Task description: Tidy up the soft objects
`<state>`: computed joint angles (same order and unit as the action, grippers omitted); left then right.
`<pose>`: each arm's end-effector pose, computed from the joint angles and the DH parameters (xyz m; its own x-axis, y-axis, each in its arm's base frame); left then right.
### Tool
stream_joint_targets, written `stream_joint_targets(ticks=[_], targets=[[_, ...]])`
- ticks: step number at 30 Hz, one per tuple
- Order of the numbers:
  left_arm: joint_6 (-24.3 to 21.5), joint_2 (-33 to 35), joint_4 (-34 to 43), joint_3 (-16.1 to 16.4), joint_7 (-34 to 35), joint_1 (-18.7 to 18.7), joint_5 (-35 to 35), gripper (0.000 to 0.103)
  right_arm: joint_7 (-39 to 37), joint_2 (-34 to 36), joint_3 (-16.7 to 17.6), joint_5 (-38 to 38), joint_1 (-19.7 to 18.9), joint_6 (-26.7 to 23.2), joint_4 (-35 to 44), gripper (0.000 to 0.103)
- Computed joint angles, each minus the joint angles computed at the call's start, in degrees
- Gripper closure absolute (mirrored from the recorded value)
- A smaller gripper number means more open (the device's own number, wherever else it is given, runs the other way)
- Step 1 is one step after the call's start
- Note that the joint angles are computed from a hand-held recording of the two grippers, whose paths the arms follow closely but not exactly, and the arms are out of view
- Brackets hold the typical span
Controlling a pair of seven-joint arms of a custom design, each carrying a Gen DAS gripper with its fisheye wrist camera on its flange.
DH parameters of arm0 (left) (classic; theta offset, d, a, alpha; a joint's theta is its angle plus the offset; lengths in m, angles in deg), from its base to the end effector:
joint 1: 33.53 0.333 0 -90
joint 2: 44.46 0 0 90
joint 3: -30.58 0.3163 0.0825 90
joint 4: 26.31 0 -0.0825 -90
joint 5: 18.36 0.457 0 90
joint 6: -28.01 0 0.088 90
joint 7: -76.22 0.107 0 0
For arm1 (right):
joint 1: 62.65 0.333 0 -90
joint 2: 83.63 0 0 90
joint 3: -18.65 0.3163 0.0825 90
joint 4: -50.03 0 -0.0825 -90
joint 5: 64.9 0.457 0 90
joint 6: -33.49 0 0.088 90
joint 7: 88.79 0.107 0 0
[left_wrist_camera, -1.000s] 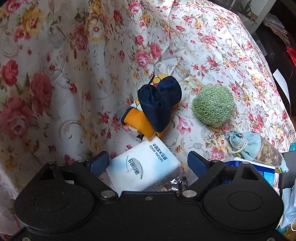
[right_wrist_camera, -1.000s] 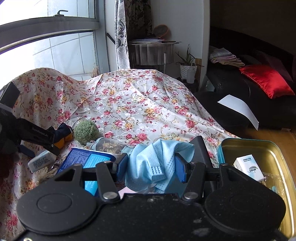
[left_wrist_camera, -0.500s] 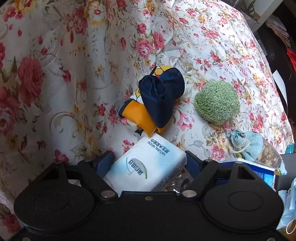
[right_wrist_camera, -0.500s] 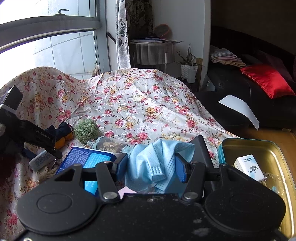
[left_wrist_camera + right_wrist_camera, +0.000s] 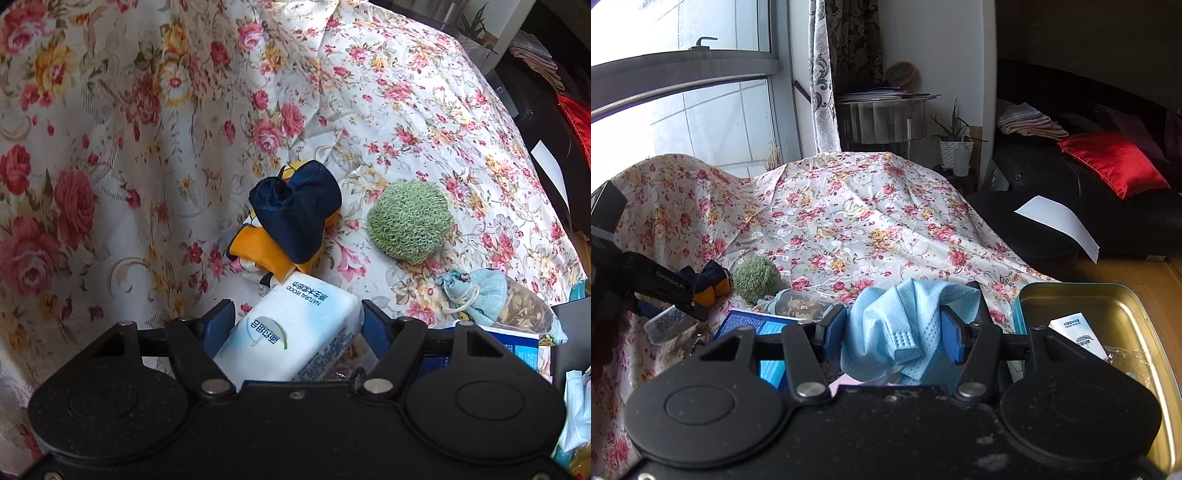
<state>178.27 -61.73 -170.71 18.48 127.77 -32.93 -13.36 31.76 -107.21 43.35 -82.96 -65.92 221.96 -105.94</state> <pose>0.5117 -0.1044 0.3820 0.3616 -0.9228 0.1330 -0.8421 -0.3845 -0.3782 0.4372 0.2012 0.3957 0.2450 -0.9688 -0.0375 -0.5802 -0.1156 -0.8062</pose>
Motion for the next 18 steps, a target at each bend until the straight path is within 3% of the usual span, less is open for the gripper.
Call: stream_joint_targets(ticks=[1,4,8,12,14,18], targets=[[0.3,-0.2,-0.1,-0.3,-0.4,0.2,0.6,0.037,0.2,-0.1,0.0,0.2,-0.1,0.1,-0.1,0.05],[1.3,-0.7,-0.3,-1.4,-1.1,0.9,3.6,0.062,0.9,-0.6,0.4,1.0,-0.7,0.3,-0.3,0.05],[2.6,-1.4,-0.8,-2.2,-2.3,1.4,6.7,0.062,2.1,-1.4,0.7,2.2,-1.6,0.4,-0.7,0.05],[1.7,-1.9,-0.9,-1.9,-4.2,1.7,6.3,0.043,3.1,-2.2,-0.5,2.6,-1.0,0.6,-1.3,0.05],[1.9,-2.1,-1.2,-1.4,-4.9,1.6,5.0,0.018,3.3,-2.2,-1.4,2.6,-0.1,0.4,-1.4,0.05],[1.9,-1.6,-1.3,-0.6,-4.4,1.5,2.6,0.012,3.4,-2.1,-0.1,1.8,-0.7,-0.4,-1.1,0.05]])
